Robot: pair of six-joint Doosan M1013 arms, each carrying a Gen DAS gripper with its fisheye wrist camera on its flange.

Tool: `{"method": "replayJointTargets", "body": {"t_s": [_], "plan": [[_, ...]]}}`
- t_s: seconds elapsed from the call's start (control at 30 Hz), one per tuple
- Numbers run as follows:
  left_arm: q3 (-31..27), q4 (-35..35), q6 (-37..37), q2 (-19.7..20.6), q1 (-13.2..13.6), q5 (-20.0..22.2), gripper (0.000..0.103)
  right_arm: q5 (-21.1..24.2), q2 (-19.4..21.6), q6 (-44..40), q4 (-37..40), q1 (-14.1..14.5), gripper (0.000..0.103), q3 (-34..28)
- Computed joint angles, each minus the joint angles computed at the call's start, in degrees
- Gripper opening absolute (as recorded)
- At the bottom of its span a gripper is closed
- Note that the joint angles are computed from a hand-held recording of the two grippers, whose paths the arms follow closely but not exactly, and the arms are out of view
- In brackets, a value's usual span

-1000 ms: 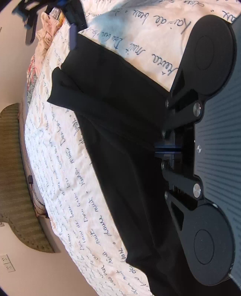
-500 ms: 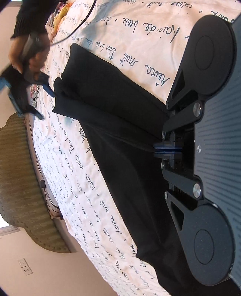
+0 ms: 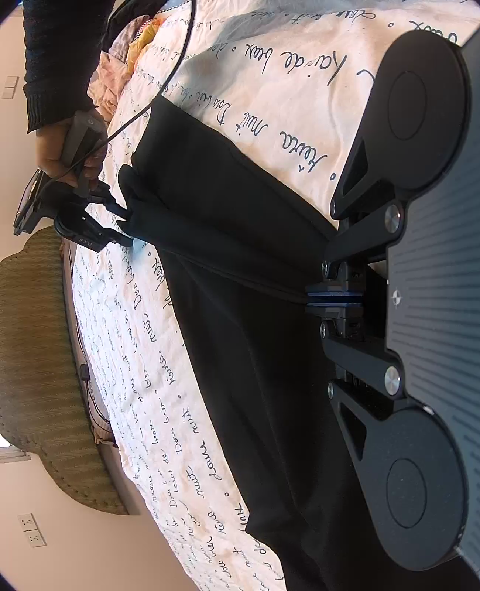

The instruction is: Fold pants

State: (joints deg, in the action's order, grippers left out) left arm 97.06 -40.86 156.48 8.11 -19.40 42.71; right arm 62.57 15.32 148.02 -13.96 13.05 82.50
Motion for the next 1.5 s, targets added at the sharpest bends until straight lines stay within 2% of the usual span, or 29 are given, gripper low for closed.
{"method": "replayJointTargets", "body": {"t_s": [0.17, 0.23, 0.27, 0.4, 0.53, 0.63, 0.8, 0.87, 1.0, 1.07, 1.13, 1.23, 1.3, 1.4, 1.5], "plan": [[0.37, -0.91, 0.91, -0.03, 0.15, -0.33, 0.008, -2.47, -0.82, 2.54, -1.42, -0.15, 0.028, 1.54], [0.51, -1.04, 0.91, -0.08, 0.13, -0.66, 0.01, -5.38, -1.65, 4.25, -2.35, -0.08, 0.009, 3.03], [0.65, -1.24, 1.06, -0.12, 0.17, -0.86, 0.01, -6.93, -2.12, 5.07, -2.95, 0.02, 0.007, 3.82], [0.84, -0.71, 0.49, -0.32, 0.12, -1.27, 0.017, -13.34, -4.55, 12.34, -8.51, 1.25, 0.005, 7.52], [0.81, 0.01, 0.31, -0.43, 0.06, -1.43, 0.021, -22.13, -9.0, 21.54, -12.64, 2.0, 0.004, 12.92], [0.67, -0.17, 0.17, -0.38, 0.15, -1.11, 0.022, -26.66, -12.35, 26.72, -15.87, 2.86, 0.004, 16.36], [0.36, -1.18, 0.74, -0.37, 0.78, 0.23, 0.025, -30.74, -18.22, 42.07, -27.24, 5.32, 0.004, 22.44], [0.19, -0.96, 0.72, -0.32, 0.97, 0.76, 0.025, -33.45, -20.39, 45.35, -27.11, 5.29, 0.004, 24.91], [0.23, -0.17, 0.08, -0.26, 0.78, 0.49, 0.026, -31.87, -20.18, 31.81, -11.31, 3.5, 0.005, 23.63], [0.56, 0.01, 0.07, -0.42, 0.47, -0.39, 0.026, -28.35, -18.23, 26.92, -10.71, 4.01, 0.007, 20.67], [0.94, -0.15, -0.08, -0.55, 0.33, -1.21, 0.026, -23.3, -15.34, 18.16, -7.67, 4.49, 0.008, 16.46], [1.52, -1.35, 0.31, -0.75, 0.44, -1.9, 0.026, -18.13, -10.17, 10.18, -4.08, 5.12, 0.008, 10.55], [1.87, -2.28, 1.46, -0.85, 0.61, -2.17, 0.026, -12.75, -6.28, 7.57, -3.84, 6.21, 0.008, 6.25], [2.03, -3.51, 2.91, -0.84, 0.89, -1.96, 0.026, -5.05, -1.57, 7.54, -10.81, 9.29, 0.008, 1.36], [2.14, -5.25, 4.3, -0.69, 1.38, -1.31, 0.026, -0.42, 1.03, 6.54, -14.68, 11.29, 0.008, -1.22]]}}
